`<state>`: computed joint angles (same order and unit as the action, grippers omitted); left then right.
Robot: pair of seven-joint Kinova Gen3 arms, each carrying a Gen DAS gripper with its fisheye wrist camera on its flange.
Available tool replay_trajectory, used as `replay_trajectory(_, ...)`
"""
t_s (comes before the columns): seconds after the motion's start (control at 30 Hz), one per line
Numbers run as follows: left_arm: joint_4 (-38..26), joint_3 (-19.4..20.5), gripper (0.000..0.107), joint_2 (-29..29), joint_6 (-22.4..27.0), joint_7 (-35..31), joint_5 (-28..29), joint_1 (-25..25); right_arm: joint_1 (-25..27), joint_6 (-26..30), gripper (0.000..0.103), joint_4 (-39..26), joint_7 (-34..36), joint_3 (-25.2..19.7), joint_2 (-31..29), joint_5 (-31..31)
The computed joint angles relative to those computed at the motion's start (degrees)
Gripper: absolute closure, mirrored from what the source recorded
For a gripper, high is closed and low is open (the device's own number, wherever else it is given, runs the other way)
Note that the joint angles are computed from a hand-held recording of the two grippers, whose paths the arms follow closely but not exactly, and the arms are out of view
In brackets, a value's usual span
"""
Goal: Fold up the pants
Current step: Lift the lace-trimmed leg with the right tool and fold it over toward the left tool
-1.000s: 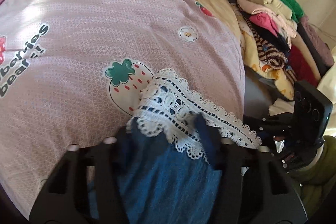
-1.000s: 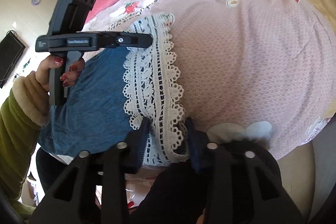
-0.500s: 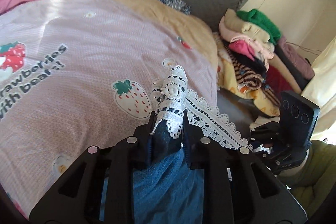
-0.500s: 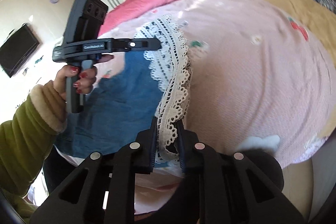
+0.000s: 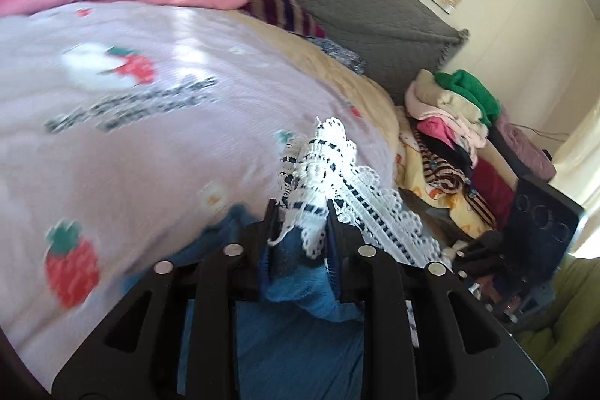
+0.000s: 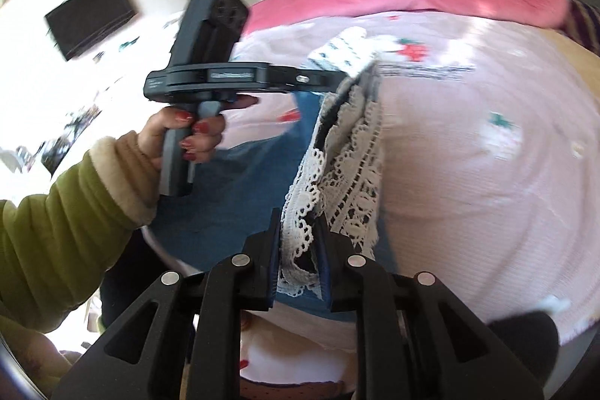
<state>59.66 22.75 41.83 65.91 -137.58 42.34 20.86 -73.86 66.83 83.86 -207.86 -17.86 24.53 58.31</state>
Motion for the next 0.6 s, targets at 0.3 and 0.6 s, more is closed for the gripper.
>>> replay_trajectory(0.3, 12.45, -2.48, 0.046, -5.71, -5.08, 1.19, 4.10, -7.56, 9.73, -3.96, 0.087, -17.62, 20.97, -9.39, 13.08, -0.45)
replay_trajectory(0.6, 24.01, -3.33, 0.037, -13.89, -12.29, 0.33, 7.57, -12.75, 4.47, -19.06, 0.084, -16.00, 24.13, 5.00, 14.50, -10.86)
